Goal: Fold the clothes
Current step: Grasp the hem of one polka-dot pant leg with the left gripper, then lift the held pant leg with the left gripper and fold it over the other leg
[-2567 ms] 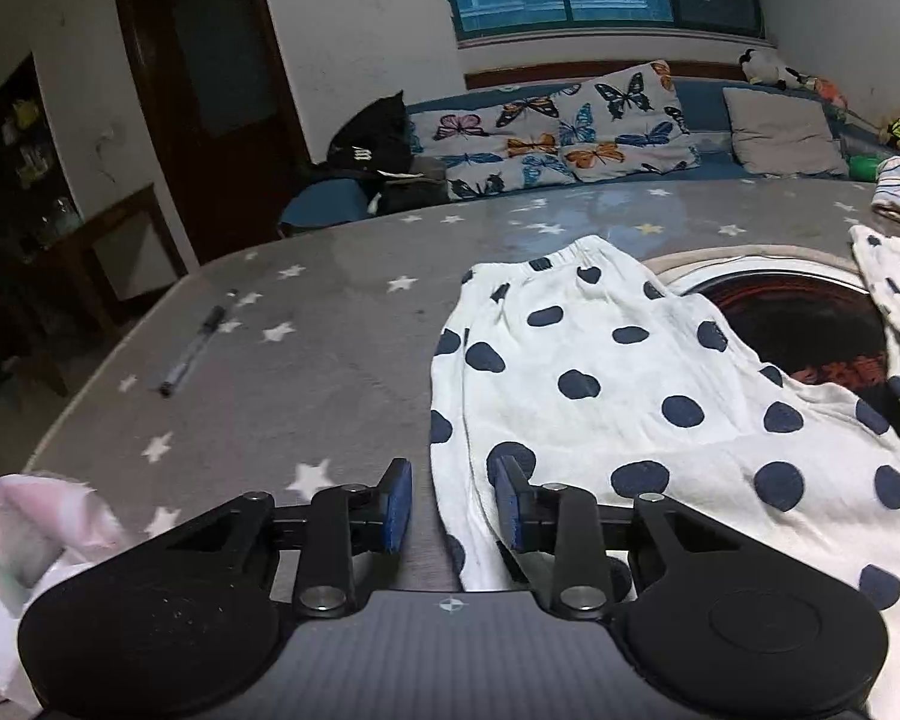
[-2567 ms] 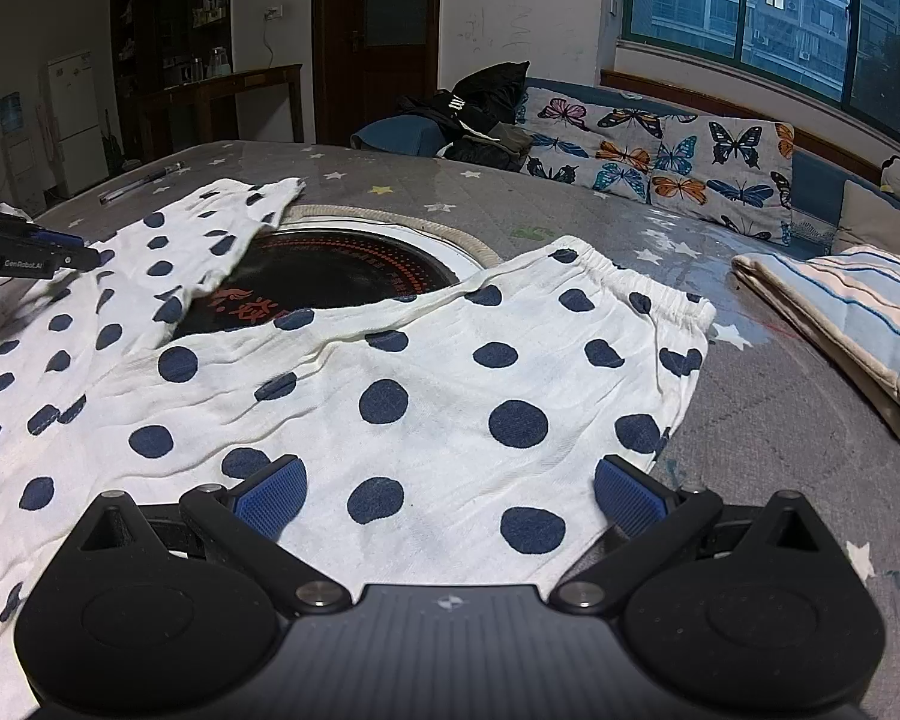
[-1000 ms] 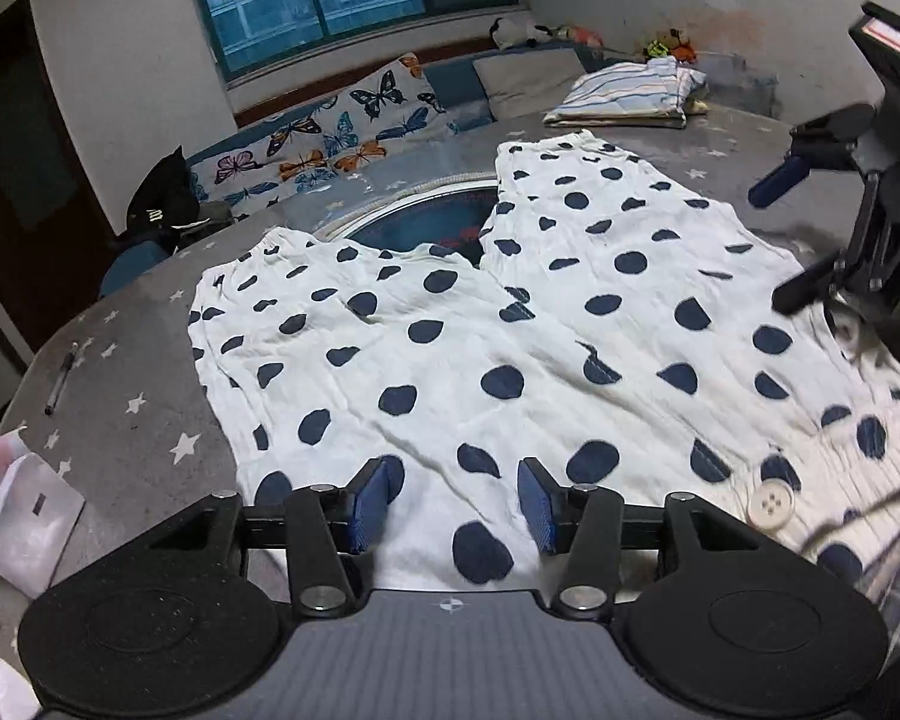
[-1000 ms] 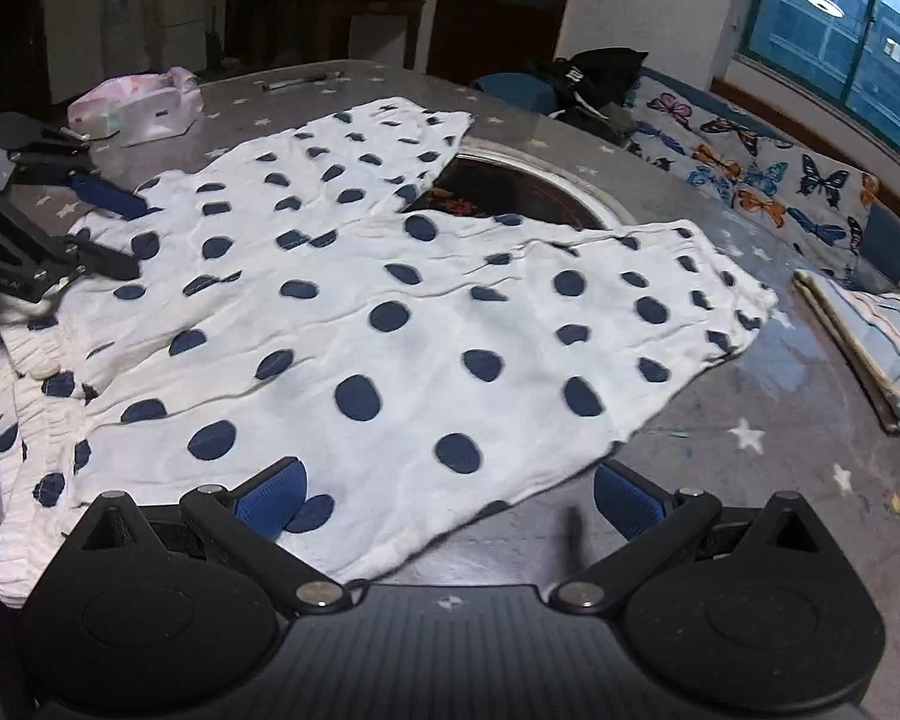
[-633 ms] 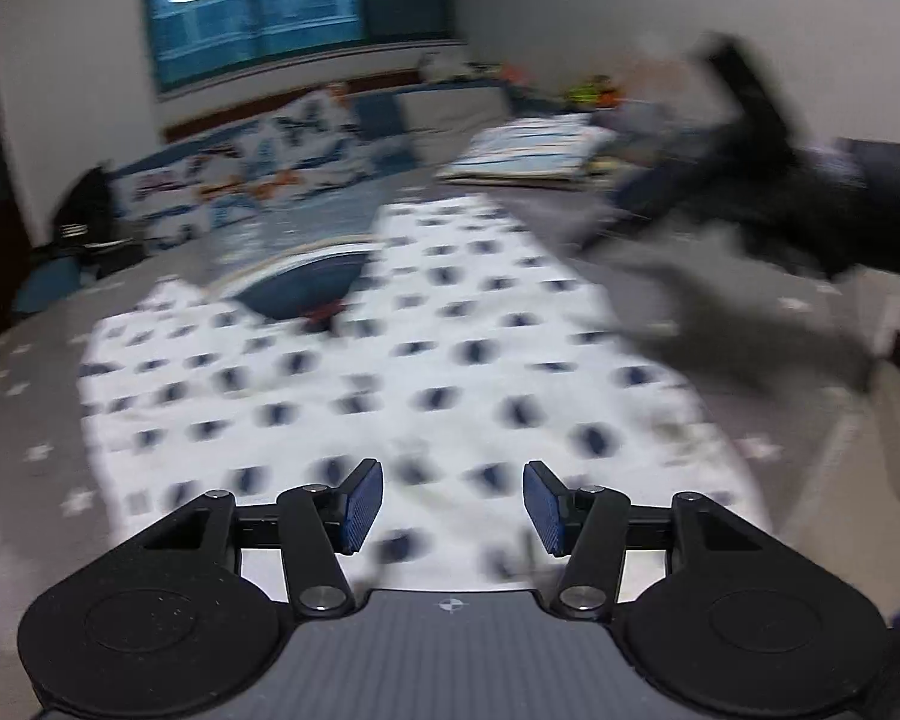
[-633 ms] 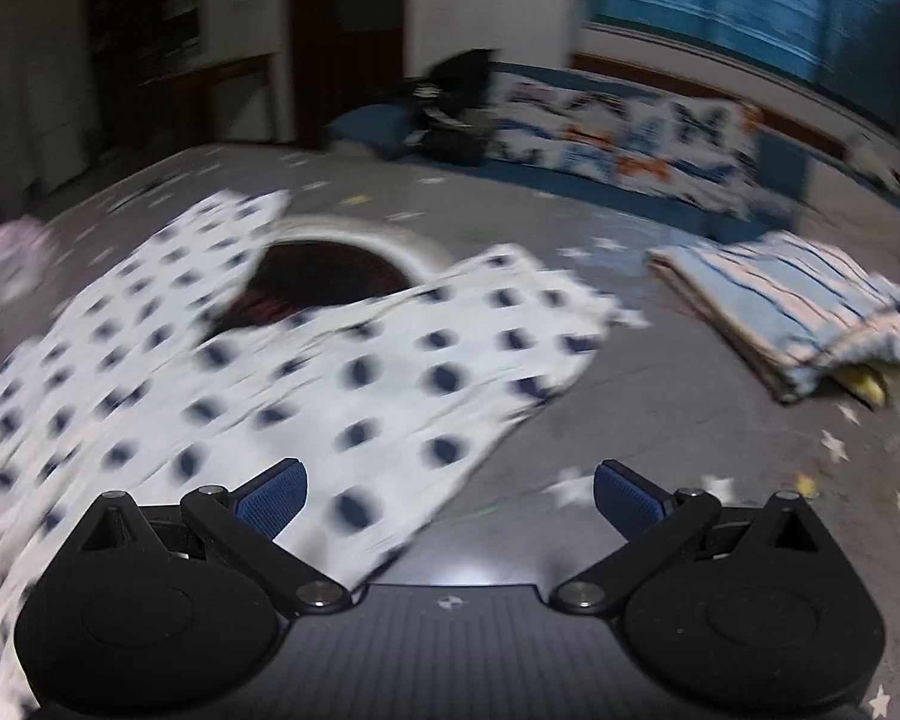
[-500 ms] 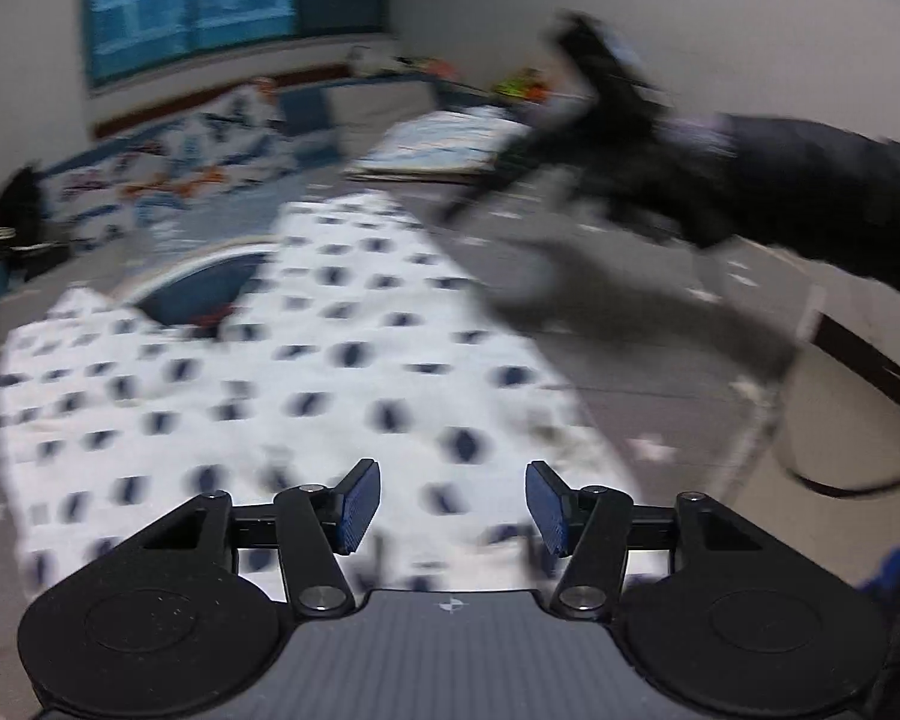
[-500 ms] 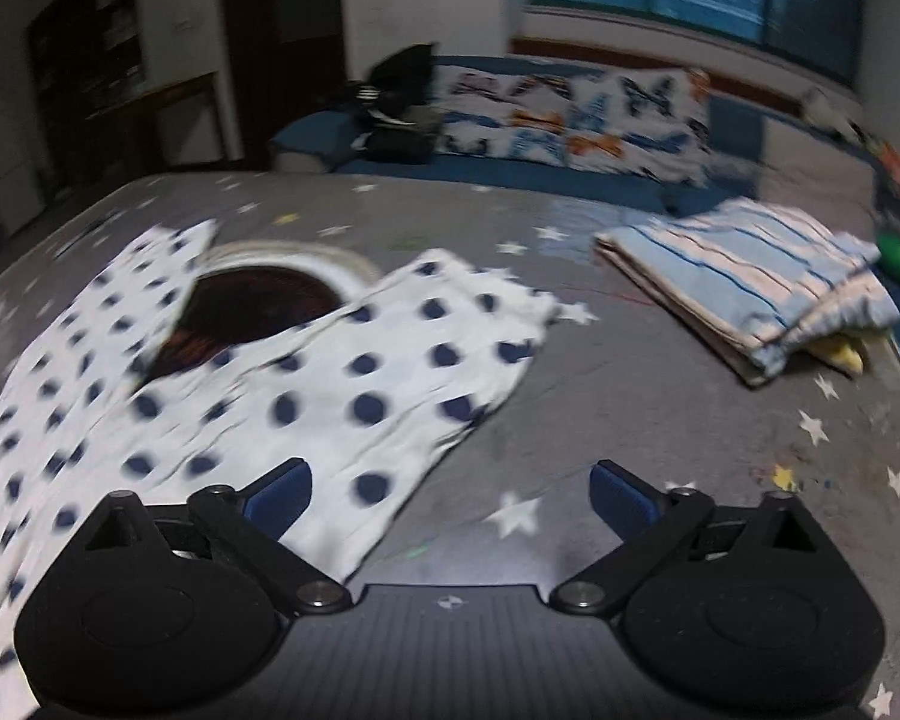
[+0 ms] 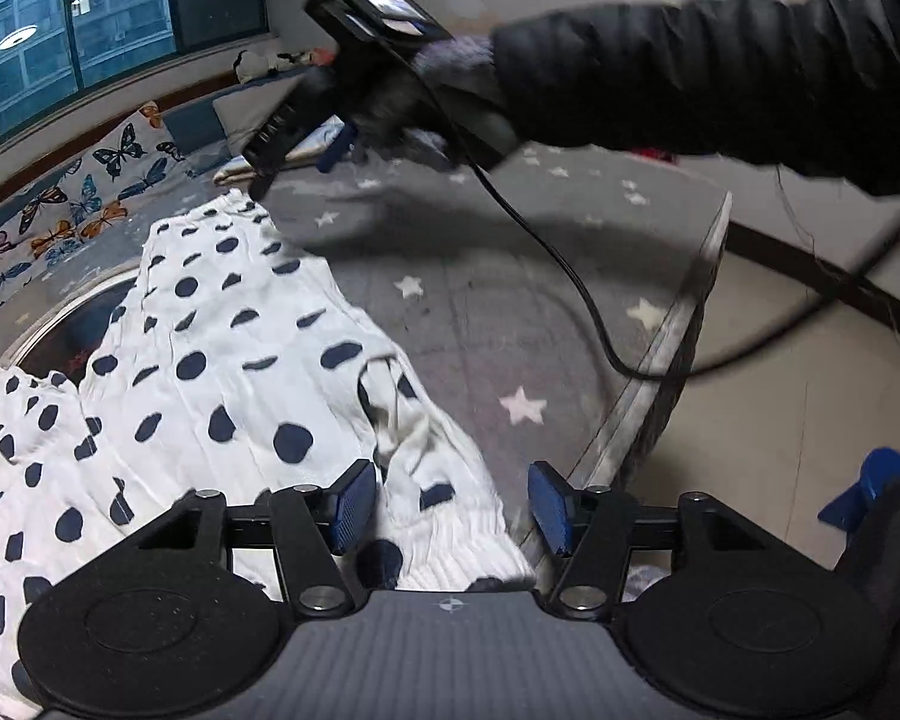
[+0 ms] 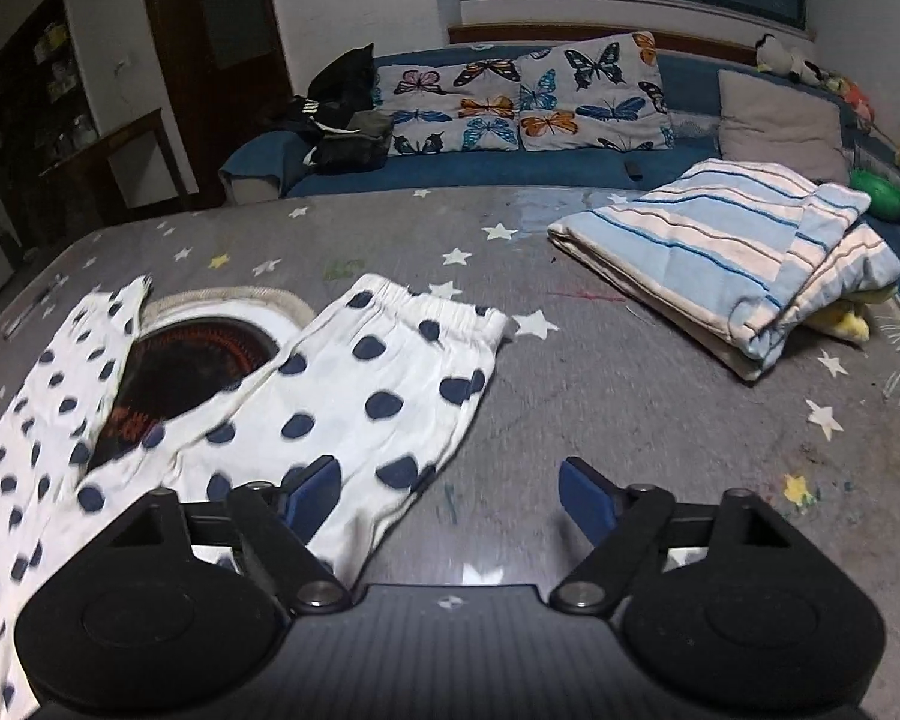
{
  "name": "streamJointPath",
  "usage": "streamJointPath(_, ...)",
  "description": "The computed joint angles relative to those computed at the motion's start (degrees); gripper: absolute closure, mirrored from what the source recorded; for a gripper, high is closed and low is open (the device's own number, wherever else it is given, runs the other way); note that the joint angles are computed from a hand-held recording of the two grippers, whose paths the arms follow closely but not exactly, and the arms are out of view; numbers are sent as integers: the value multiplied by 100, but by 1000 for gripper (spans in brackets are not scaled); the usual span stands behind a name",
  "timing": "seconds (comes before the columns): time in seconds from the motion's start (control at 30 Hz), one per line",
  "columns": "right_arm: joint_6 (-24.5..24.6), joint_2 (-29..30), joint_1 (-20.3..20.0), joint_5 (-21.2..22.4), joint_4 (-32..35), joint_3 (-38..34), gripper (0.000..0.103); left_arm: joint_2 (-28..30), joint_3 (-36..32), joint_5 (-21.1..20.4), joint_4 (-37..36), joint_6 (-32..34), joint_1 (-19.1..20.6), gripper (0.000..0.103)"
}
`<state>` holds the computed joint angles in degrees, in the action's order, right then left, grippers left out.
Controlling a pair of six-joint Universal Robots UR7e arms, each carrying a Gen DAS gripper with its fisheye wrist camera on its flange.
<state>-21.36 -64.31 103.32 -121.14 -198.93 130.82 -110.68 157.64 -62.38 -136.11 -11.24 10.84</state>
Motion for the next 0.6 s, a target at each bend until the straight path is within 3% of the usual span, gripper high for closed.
streamJointPath(0.07, 84, 94, -45, 17, 52, -137, 34, 36, -7, 9, -2, 15, 75, 54)
streamJointPath(0.3, 309, 459, -231, 125, 231, -679, 47, 95, -117, -217, -261, 107, 506, 79)
streamJointPath(0.6, 316, 976, -315, -87, 180, -1287, 60, 92, -177, -411, -388, 149, 716, 85)
